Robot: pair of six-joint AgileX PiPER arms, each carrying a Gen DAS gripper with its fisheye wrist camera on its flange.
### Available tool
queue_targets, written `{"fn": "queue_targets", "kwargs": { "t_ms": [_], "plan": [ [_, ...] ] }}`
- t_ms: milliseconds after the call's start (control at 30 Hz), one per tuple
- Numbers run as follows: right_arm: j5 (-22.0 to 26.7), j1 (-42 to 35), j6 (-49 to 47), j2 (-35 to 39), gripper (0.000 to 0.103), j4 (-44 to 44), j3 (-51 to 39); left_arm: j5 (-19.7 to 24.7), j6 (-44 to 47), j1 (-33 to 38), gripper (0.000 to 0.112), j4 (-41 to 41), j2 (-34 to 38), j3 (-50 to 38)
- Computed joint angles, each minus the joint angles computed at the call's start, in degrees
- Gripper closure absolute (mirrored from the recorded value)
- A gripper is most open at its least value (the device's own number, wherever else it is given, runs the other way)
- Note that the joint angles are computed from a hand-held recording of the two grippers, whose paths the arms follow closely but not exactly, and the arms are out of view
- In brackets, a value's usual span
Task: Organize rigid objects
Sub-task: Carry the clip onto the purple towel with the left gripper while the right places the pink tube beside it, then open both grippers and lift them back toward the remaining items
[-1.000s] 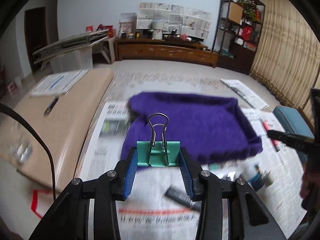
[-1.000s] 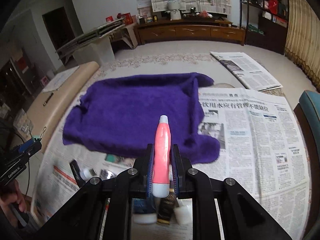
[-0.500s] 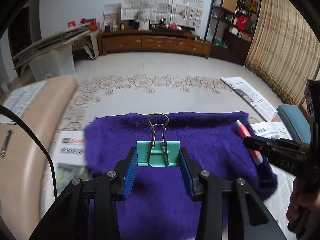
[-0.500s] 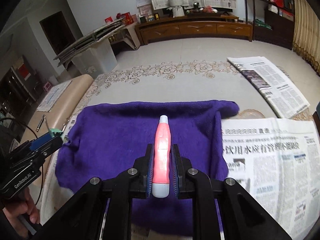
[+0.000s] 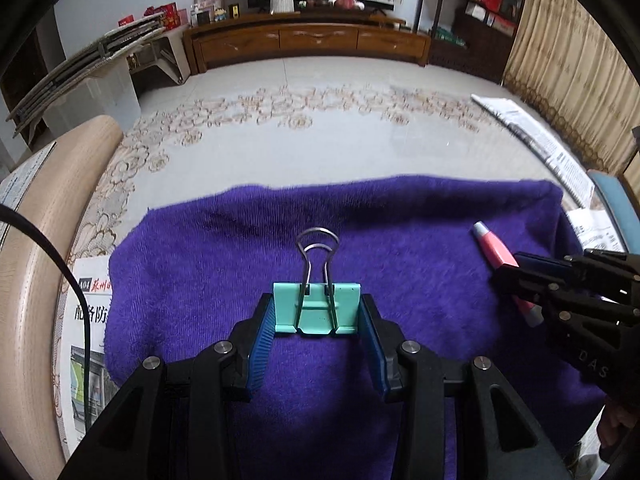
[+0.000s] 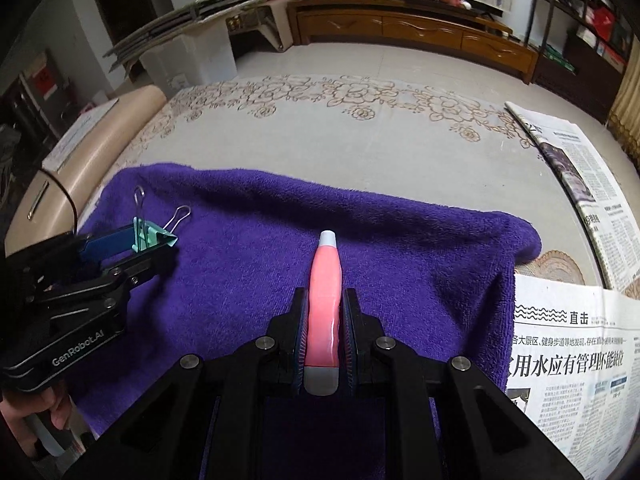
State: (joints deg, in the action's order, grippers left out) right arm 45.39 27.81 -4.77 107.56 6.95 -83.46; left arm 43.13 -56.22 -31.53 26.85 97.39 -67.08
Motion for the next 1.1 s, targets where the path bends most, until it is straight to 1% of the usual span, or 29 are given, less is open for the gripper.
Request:
{"fn": "queue_targets", "kwargs": {
  "t_ms": [33,133,200,267,333,367,467,533,600,633,667,700,733,767,800,867,900,1033,1100],
  "plan": [
    [0.17,0.35,0.16,0.20,0.087,-0.71,-0.04,0.14,0.35,0.06,0.073,-0.40,-0.12,0.09],
    [-0.19,0.86,-0.80,-0.19,0.086,-1.64,0.99,2.56,3.18,0.14,0.071,-1.82,0.40,-1.34],
    [0.06,0.63,-2.17,-0.12,0.086,-1.39,0.96,4.79,4.67,0.11,0.064,-2.36,0.95,-2.62],
    [0.49,0.55,-4.43,-0.22,0.085,-1.81,1.00,6.81,5.37,-0.04,0.045,-2.16,1.23,-3.19],
    [0.01,0.37,-6.64,-0.53,0.085,-1.50,1.63,7.11,5.82,0.22,0.038,-2.37,0.86,-2.64],
    [0.07,0.40,-7.45,-0.40,0.084,-1.40,1.53,6.54,6.02,0.53,0.036,-2.96,0.33,-1.89],
    [0.46,-0.26,-9.59,-0.58,0.078,-0.43,1.70,5.50,5.63,0.93,0.035,-3.82,-0.79,-0.60],
    [0.56,-1.12,-10.40,-1.27,0.077,0.93,2.51,4.28,3.70,0.89,0.035,-3.99,-2.90,1.17],
    [0.71,-2.01,-11.29,-3.39,0.077,2.61,4.10,4.43,1.33,-0.25,0.035,-4.08,-6.15,2.87],
    [0.26,-2.61,-11.80,-5.74,0.075,3.72,5.81,4.72,0.05,-1.15,0.030,-3.82,-7.77,3.60],
    [-0.10,-3.04,-12.48,-7.84,0.070,4.77,7.35,5.37,-1.54,-2.29,0.019,-3.27,-9.50,4.30],
    [-0.43,-3.54,-13.17,-10.22,0.055,5.81,8.92,6.12,-3.43,-3.83,0.012,-2.50,-11.45,5.16],
    [-0.77,-3.97,-12.87,-13.53,0.031,5.90,10.95,6.74,-5.11,-5.26,0.009,-1.90,-13.19,5.98],
    [-0.87,-4.14,-12.17,-15.70,0.017,5.61,12.24,7.81,-7.24,-7.15,0.009,-1.18,-15.08,6.87],
    [-0.41,-4.60,-11.66,-18.12,0.000,5.70,13.55,8.73,-9.77,-9.28,0.009,-0.50,-17.10,8.01],
    [1.89,-5.61,-9.71,-23.13,0.000,5.60,15.97,10.76,-15.19,-13.38,0.009,0.11,-20.62,10.18],
    [2.69,-6.06,-8.85,-24.99,0.000,5.69,16.98,12.50,-18.79,-16.34,0.009,0.76,-22.30,11.35],
    [9.03,-9.83,-8.45,-34.87,0.000,7.58,21.98,20.33,-33.39,-28.14,0.009,2.78,-26.93,15.35],
    [12.05,-12.57,-9.37,-40.18,0.000,8.60,25.05,23.85,-42.52,-35.30,0.009,3.72,-28.66,17.73]
  ]
}}
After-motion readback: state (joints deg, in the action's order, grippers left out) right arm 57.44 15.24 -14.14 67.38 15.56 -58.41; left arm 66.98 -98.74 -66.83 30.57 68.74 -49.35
